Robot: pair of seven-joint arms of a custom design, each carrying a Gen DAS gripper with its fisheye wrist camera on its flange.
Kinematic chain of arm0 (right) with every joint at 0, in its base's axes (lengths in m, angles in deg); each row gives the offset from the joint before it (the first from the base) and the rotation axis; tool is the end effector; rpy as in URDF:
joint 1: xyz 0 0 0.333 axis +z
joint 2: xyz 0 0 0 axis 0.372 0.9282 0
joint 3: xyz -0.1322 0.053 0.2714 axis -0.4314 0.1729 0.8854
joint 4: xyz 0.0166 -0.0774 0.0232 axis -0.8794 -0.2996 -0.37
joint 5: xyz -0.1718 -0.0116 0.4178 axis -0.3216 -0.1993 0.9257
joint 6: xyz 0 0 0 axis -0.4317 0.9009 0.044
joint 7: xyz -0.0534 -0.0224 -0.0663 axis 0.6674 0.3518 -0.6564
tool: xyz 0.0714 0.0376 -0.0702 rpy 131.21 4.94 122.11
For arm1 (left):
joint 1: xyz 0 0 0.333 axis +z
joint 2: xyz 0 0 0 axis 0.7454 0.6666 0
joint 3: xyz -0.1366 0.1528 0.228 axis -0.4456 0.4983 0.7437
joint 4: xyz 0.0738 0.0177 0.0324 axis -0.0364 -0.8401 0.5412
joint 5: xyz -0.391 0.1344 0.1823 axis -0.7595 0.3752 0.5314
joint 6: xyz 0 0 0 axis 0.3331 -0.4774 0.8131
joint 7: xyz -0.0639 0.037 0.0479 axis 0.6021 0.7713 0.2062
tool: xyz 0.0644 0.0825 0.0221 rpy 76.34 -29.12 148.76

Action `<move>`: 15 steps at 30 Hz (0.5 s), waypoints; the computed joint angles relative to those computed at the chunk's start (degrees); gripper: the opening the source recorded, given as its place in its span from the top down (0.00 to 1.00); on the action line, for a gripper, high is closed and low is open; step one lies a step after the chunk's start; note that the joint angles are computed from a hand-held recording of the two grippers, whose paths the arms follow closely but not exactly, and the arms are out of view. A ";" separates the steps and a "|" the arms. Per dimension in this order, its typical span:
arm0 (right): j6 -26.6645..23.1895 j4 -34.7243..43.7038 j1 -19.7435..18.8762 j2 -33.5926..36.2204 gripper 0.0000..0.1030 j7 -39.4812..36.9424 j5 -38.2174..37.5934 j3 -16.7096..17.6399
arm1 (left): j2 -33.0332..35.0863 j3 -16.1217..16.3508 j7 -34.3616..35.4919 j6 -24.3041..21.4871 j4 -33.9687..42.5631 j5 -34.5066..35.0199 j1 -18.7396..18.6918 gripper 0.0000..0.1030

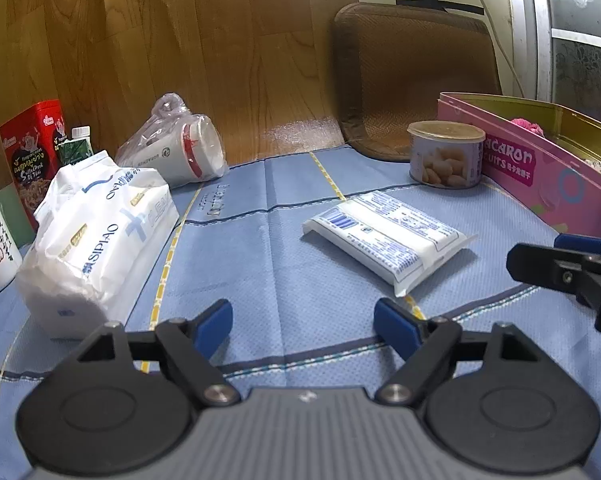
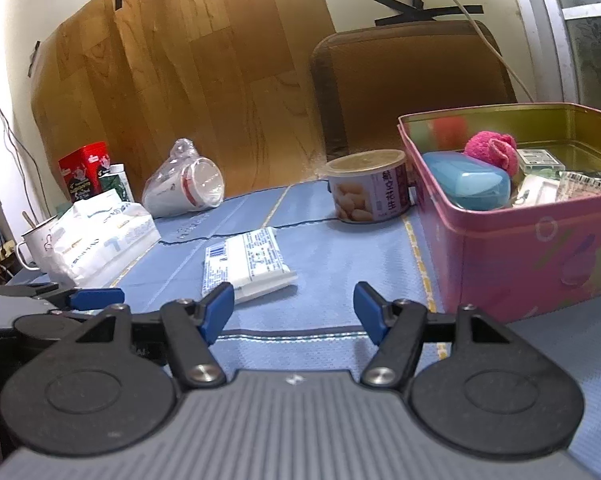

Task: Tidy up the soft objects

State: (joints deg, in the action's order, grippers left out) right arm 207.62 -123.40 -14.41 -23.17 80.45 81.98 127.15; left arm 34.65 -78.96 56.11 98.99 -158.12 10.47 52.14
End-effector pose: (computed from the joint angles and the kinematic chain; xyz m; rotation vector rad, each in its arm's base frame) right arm 0.4082 0.3390 0.4079 -1.3023 1.6278 -0.8408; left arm 0.5026 -0.2697 0.4251 -1.1701 2.0658 -0.9958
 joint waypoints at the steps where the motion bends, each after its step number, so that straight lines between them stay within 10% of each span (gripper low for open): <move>1: 0.07 0.05 -0.03 0.31 0.33 -0.29 -0.21 -0.09 | 0.03 0.31 0.15 0.01 -0.02 -0.19 -0.35 0.22; 8: -0.38 0.24 0.12 0.72 0.33 -0.63 -0.37 -0.22 | 0.68 18.60 16.59 -0.92 -1.49 -18.31 -20.96 0.18; 15: -2.04 0.65 0.22 0.82 0.33 -0.34 -1.02 -0.39 | 0.44 23.10 25.80 -0.97 -2.30 -28.73 -27.13 0.18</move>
